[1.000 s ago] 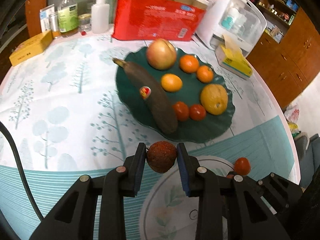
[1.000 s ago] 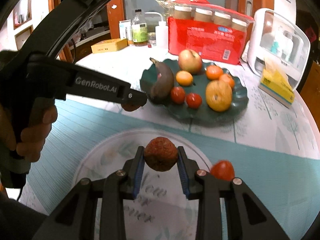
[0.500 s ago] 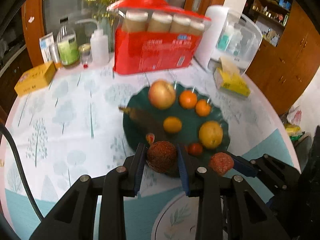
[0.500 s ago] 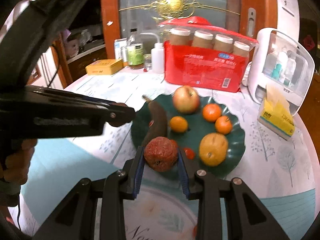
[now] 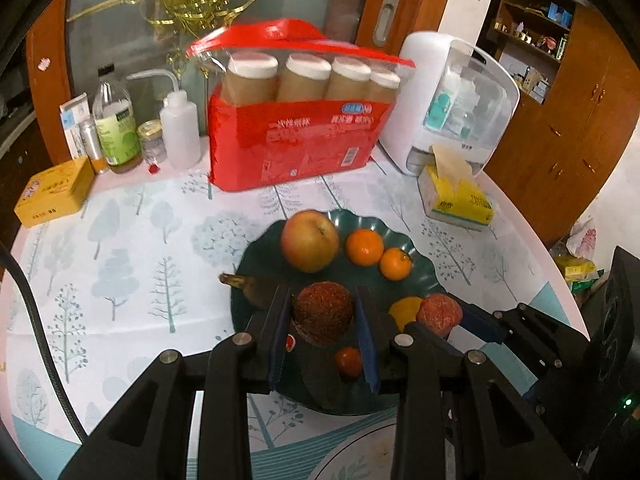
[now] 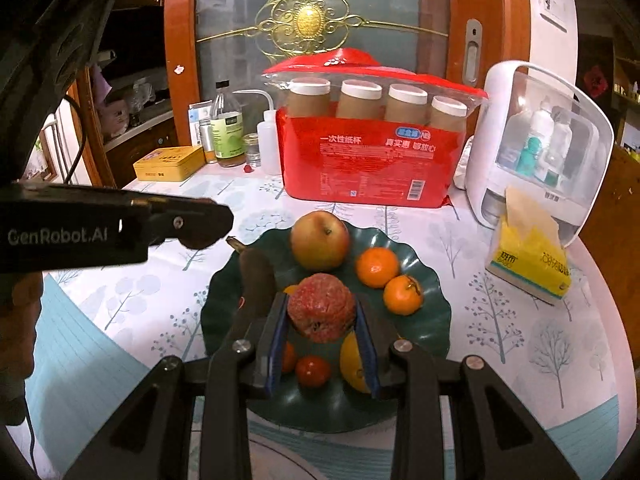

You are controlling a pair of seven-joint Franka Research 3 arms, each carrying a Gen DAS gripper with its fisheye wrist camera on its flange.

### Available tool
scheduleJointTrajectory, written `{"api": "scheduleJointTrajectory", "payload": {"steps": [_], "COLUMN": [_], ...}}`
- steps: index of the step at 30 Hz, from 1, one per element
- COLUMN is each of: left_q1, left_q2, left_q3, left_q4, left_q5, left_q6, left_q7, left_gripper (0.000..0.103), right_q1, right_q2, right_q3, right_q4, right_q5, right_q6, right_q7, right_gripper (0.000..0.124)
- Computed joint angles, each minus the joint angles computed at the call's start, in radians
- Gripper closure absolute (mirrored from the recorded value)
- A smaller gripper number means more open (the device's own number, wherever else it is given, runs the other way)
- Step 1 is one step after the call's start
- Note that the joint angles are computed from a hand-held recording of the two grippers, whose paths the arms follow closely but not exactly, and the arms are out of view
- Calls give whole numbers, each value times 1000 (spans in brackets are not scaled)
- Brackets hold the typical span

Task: Organize fruits
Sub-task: 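Carry both lychees onto the green plate and open both tools, then withdraw both tools and move the right tool toward the last red tomato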

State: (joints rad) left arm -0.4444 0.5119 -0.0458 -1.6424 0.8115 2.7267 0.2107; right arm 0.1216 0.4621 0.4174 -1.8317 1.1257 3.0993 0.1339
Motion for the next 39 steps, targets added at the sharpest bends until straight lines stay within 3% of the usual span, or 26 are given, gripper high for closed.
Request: {"api": "scheduleJointTrajectory", "payload": {"steps": [3,8,11,13,15,18,27,30,39], "left_q1": [20,35,28,5,-5,-15,-18,-27,-24], "left_q2": [32,88,105,96,82,51,-70,-115,-231], "left_q3": [-23,-44,-40,-12,-2,4,-40,-58,-130], "left_q4": [23,73,93,85,69,32,-108,-155,-285], "left_q5": [-47,-136,-179,-167,-159,-147,-125,-113,-90], "left_q6": [1,10,-7,-5,-9,-22,-93,-145,-248], "left_q7": [45,133,160,134,116,80,-32,-82,-231], "left_gripper": [73,72,51,44,43,37,29,22,22], "right_q1": [27,14,13,1,-27,-24,-57,-55,-7], "right_q2": [13,41,52,58,59,43,-59,-105,-241], "right_q3": [-41,-39,-39,-23,10,0,6,-11,-110], "right_q4": [7,26,34,35,31,13,-90,-128,-252], "right_q5": [-56,-100,-114,-106,-81,-93,-21,43,164], "right_q6": [-20,-60,-61,-41,-23,-19,-33,-56,-105], "right_q7": [63,106,123,119,94,115,80,34,-51], "right_gripper": [92,92,84,73,71,71,65,63,58]}}
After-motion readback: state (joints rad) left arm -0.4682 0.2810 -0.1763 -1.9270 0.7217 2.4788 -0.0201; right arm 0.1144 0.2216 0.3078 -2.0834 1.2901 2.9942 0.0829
